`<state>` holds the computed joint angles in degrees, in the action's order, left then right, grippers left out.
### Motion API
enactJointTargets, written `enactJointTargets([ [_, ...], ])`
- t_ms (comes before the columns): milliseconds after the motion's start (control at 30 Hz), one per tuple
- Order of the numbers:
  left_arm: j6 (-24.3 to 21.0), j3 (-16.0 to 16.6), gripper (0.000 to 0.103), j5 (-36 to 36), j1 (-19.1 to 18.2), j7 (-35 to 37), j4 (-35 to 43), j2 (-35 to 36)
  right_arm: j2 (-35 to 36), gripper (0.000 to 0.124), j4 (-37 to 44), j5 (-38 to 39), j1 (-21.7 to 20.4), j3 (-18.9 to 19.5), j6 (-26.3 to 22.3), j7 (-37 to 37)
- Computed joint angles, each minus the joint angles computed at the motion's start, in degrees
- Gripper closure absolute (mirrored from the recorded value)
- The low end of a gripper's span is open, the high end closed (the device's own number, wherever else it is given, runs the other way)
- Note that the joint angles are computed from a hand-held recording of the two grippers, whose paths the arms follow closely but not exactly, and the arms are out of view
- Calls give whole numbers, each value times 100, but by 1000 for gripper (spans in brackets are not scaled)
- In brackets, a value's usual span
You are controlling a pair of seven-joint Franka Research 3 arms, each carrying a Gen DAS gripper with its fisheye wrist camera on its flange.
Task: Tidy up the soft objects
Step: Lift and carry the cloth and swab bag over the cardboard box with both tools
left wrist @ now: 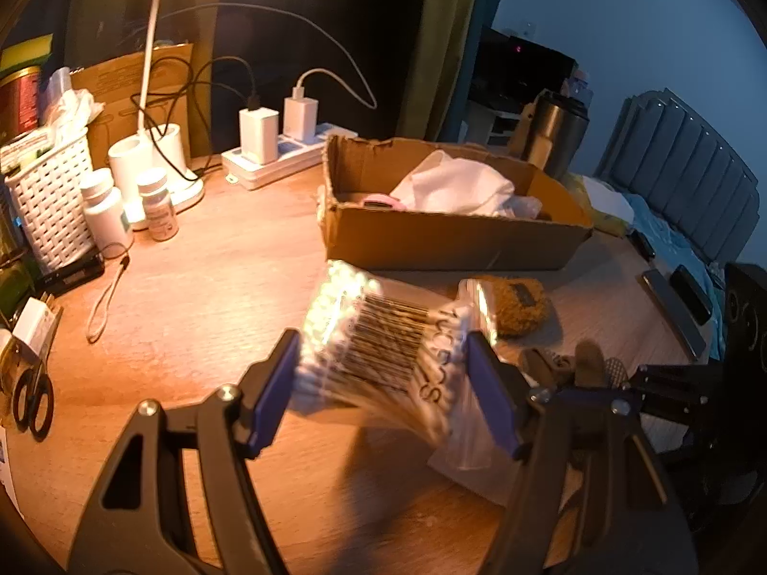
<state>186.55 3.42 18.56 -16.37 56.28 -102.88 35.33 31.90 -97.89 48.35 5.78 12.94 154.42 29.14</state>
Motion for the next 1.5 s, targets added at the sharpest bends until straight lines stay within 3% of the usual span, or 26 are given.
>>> enactJointTargets([
  [167, 79, 47, 33, -25, 10, 0, -137, -65, 31, 86, -44, -423, 208, -167, 16, 209],
  [233, 126, 89, 33, -48, -17, 2, -193, -95, 100, 80, 0, -779, 369, -326, -1, 509],
  [400, 272, 169, 33, -132, -65, 42, -351, -167, 65, 64, -70, -828, 226, -90, 3, 326],
  [633, 479, 187, 33, -325, -15, 154, -615, -282, 45, 55, -373, -1691, 786, -377, 873, 681],
  [700, 543, 168, 33, -391, 31, 197, -699, -321, 58, 54, -461, -1841, 770, -263, 1171, 599],
  [767, 598, 168, 33, -464, 50, 243, -769, -354, 67, 54, -429, -1895, 665, -116, 1035, 553],
  [833, 662, 172, 33, -542, 69, 290, -835, -386, 99, 63, -382, -1903, 595, 7, 996, 452],
  [967, 771, 162, 33, -695, 125, 394, -948, -443, 133, 110, -267, -1972, 676, 20, 855, 390],
  [1267, 893, 199, 33, -1016, 170, 631, -1054, -548, -27, 112, -27, -1030, 190, 526, 598, -201],
  [1500, 885, 255, 33, -1182, 88, 802, -963, -564, -179, 112, 123, -537, 242, 367, 719, -480],
])
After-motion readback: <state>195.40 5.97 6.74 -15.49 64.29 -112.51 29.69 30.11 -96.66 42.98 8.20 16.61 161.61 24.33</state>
